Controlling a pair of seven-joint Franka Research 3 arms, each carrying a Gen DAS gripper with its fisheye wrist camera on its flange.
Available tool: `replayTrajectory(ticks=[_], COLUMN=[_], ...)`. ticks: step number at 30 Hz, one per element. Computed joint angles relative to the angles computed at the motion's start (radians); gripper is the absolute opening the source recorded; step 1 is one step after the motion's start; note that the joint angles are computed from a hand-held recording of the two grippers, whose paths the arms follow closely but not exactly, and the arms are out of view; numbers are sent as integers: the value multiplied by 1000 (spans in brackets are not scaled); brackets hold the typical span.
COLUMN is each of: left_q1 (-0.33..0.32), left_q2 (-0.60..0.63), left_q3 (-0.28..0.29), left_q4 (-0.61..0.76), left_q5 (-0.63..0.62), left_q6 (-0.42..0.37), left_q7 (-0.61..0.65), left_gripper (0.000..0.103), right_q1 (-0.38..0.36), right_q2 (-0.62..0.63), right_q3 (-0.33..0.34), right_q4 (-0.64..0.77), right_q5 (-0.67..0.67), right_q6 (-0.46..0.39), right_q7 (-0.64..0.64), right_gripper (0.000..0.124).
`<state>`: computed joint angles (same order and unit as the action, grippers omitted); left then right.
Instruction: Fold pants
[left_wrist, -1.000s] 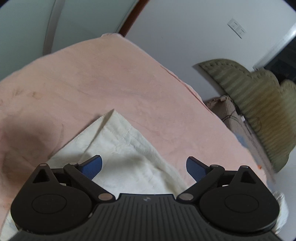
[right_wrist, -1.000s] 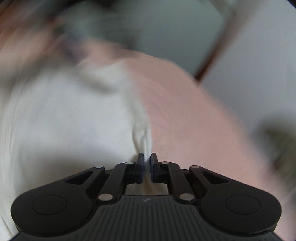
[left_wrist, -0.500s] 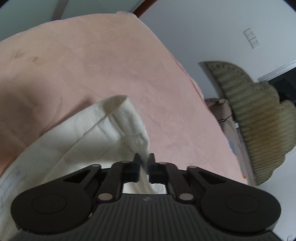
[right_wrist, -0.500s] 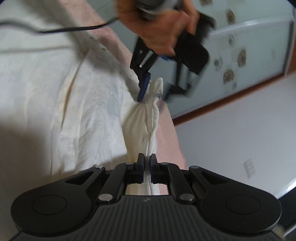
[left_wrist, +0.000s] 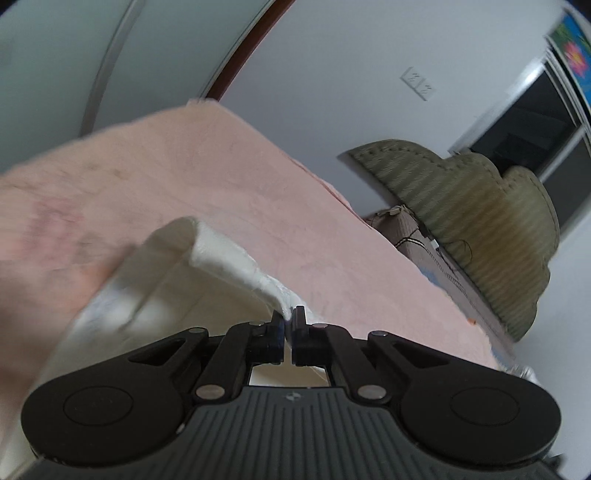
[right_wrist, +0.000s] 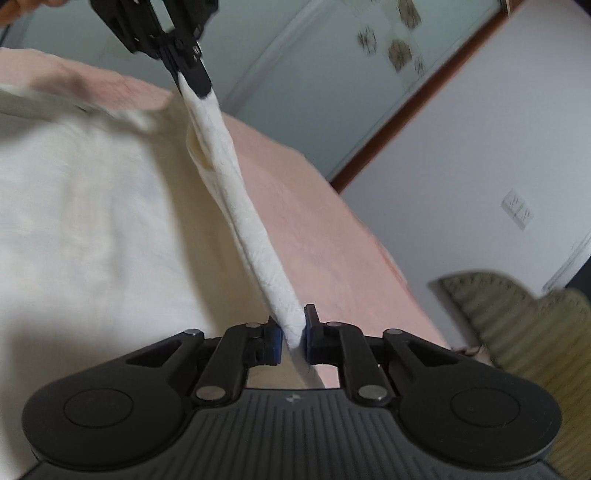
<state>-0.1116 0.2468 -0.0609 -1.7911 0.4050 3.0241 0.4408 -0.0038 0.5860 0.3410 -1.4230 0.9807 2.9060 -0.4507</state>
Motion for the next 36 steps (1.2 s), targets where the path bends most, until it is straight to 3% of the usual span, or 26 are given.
replayTrajectory(ticks=[2, 5, 7, 9, 13, 17, 20, 23, 25, 28, 30, 31, 33, 35, 36], left_q1=[-51, -30, -18, -35, -31, 4, 70, 74, 91, 135, 122, 121, 112, 102, 96], left_q2=[-93, -235, -311, -358, -383, -390, -418, -408, -394, -403, -403, -408, -420, -441, -453], left_q3=[52, 22, -5, -12, -35, -65, -121, -114, -125, -165, -152, -156, -153, -149, -147], left_q4=[-106, -275, -373, -442, -518, -552, -558, -565, -564, -560, -565, -568, -568, -583, -588], left_q5=[116, 172, 124, -6, -139, -197, -55, -52, -23, 144, 148, 170, 183, 180, 171], left_q6=[20, 30, 17, -24, -74, -79, -88, -92, -87, -100, -100, -102, -123, -132, -147], left_q7=[-75, -95, -47, 45, 129, 133, 35, 20, -42, -167, -175, -187, -182, -179, -169], left_gripper=[2, 2, 2, 2, 2, 2, 3, 3, 4, 5, 6, 8, 21, 21, 22], right_q1=[-85, -122, -119, -105, -64, -7, 30, 64, 99, 144, 165, 174, 183, 182, 177], right_q2=[-127, -312, -405, -483, -591, -634, -675, -694, -686, -671, -669, -676, -702, -740, -754], right_q3=[70, 72, 45, 15, -42, -81, -116, -152, -160, -185, -209, -223, -261, -318, -349], right_q4=[-151, -343, -440, -534, -672, -734, -766, -786, -796, -798, -793, -795, -801, -809, -804], right_q5=[129, 231, 228, 214, 151, 165, 186, 186, 196, 228, 237, 227, 199, 205, 211], right_q6=[-26, -101, -168, -216, -282, -269, -281, -310, -257, -223, -218, -224, -272, -347, -380], right_q7=[-128, -213, -200, -177, -77, -59, -3, 65, 84, 122, 177, 209, 260, 289, 318], right_gripper=[10, 10, 10, 10, 10, 10, 10, 10, 10, 13, 14, 15, 26, 43, 46])
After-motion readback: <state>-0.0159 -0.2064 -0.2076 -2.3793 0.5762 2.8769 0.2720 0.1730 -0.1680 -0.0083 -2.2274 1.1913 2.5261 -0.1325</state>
